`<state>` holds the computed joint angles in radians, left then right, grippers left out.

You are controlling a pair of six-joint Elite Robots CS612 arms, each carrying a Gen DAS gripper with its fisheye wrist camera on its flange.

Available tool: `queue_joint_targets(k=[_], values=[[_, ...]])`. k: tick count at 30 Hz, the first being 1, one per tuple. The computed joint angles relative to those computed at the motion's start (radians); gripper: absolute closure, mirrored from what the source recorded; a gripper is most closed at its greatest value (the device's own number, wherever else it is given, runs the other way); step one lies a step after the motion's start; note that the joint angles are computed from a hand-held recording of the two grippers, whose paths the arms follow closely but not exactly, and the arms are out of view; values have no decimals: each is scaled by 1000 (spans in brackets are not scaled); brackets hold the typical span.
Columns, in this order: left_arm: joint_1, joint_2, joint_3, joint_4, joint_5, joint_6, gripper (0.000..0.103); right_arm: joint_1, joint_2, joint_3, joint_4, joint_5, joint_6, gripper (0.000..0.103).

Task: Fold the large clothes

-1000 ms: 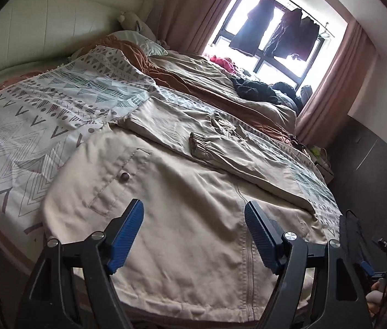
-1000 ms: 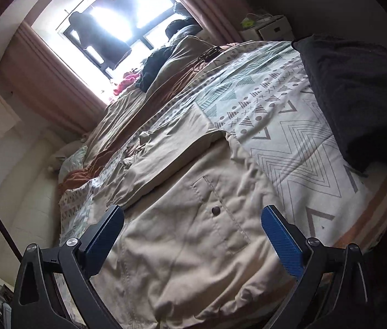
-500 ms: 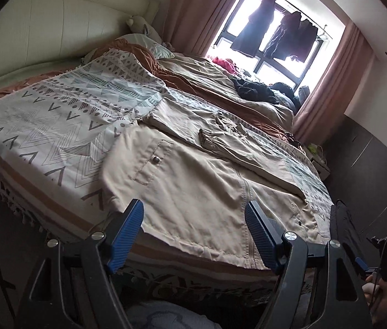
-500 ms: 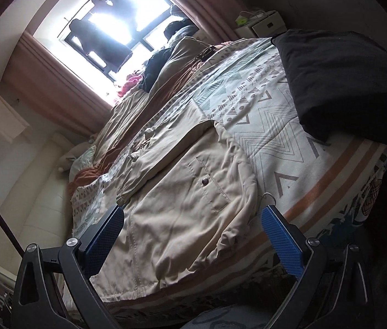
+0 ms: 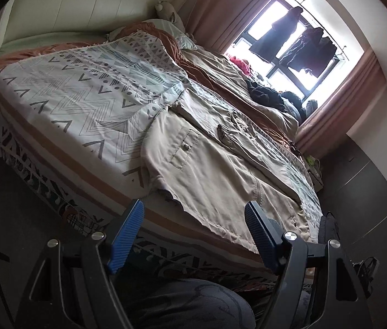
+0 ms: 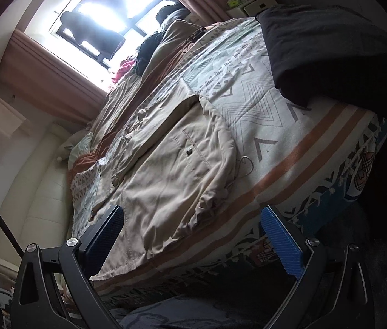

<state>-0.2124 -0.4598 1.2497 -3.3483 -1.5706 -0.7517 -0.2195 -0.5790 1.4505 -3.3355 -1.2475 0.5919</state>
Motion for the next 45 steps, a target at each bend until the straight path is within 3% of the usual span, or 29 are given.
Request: queue_joint_targets(k=[6, 9, 10, 16, 24, 31, 45], values=[[18, 46, -66, 55, -11, -26, 26, -15, 34, -46, 14, 30, 5, 2], [29, 73, -117, 89, -28, -46, 26, -35, 80, -90, -8, 157, 45, 2], [32, 82, -133, 100, -32, -43, 26, -37, 90, -104, 3, 169, 42, 2], [53, 146, -256, 170, -89, -38, 26, -38, 146, -197, 63, 187, 21, 2], [77, 253, -468, 332, -190, -66, 26, -32, 199, -291, 147, 202, 23, 4], [84, 331, -625, 492, -266, -73, 31, -34, 243, -369, 171, 293, 46, 8], [102, 502, -963, 616, -350, -150, 33, -13, 359, -619, 336, 318, 24, 16]])
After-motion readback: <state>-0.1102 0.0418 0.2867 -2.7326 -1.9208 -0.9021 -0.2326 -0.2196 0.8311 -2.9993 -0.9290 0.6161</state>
